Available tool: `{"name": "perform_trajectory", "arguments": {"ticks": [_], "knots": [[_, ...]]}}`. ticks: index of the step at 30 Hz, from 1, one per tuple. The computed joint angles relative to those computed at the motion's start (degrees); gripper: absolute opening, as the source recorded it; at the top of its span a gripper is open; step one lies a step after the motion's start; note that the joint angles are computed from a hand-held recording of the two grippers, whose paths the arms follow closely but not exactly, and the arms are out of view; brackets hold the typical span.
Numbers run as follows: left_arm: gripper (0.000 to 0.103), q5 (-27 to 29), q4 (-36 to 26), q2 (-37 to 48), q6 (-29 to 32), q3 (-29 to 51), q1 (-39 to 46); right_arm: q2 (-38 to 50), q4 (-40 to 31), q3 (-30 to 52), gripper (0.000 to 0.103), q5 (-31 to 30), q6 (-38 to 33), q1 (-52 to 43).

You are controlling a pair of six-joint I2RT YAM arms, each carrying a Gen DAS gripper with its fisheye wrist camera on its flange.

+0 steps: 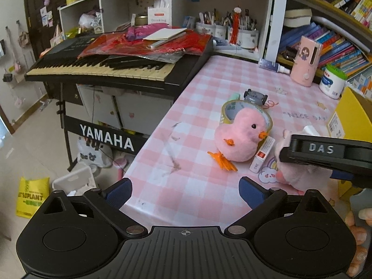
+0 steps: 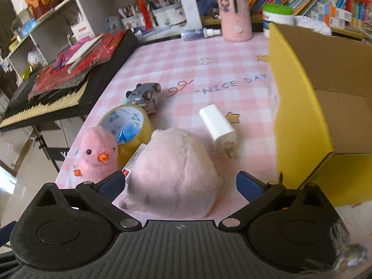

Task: Organize objects
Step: 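Grasp the pink plush pig with the right tool while the left tool grasps the pink chick, then carry the pink pig and pink chick in both tools toward the yellow box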

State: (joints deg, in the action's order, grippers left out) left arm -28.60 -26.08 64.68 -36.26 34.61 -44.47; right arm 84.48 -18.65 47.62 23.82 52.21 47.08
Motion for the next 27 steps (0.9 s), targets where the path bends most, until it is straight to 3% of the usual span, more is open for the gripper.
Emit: {"name": "perform_trajectory", "arguments": {"ticks": [3, 5, 7, 10, 17, 20, 25, 27], "knots": [[0.096, 1.64, 1.71, 2.64, 1.22, 0.8, 1.55, 2.24, 1.51, 0.89, 0.098, -2.92, -2.35, -1.47], [0.095, 2.42, 2.89, 4.3, 1.8, 1.35, 2.23, 2.76, 2.89, 0.71, 0.079, -4.86, -4.1, -2.51], [0.093, 3.15, 4.18, 5.9, 2.64, 2.04, 2.7, 2.73, 2.99, 0.8, 0.067, -6.29, -4.99, -3.39], [0.091, 3.61, 7.35, 8.47, 4.42, 3.01, 2.73, -1.79, 5.46, -1.2, 0.064, -5.88, -7.02, -3.3], [0.085, 6.37, 17.41, 16.89, 9.44, 6.9, 3.91, -14.45, 14.57, -7.31, 0.065, 10.15, -20.89, 1.13], [0.081, 8.68, 18.63, 21.45, 9.37, 9.82, 5.54, -16.95, 13.09, -8.38, 0.065, 10.0, -20.94, 0.05], [0.059, 11.49, 20.89, 26.01, 12.03, 11.6, 7.02, -19.97, 9.48, -9.65, 0.065, 9.71, -18.99, 0.02], [0.059, 11.74, 19.51, 25.58, 12.71, 12.07, 7.17, -20.76, 8.46, -9.63, 0.065, 10.47, -18.69, 0.84]]}}
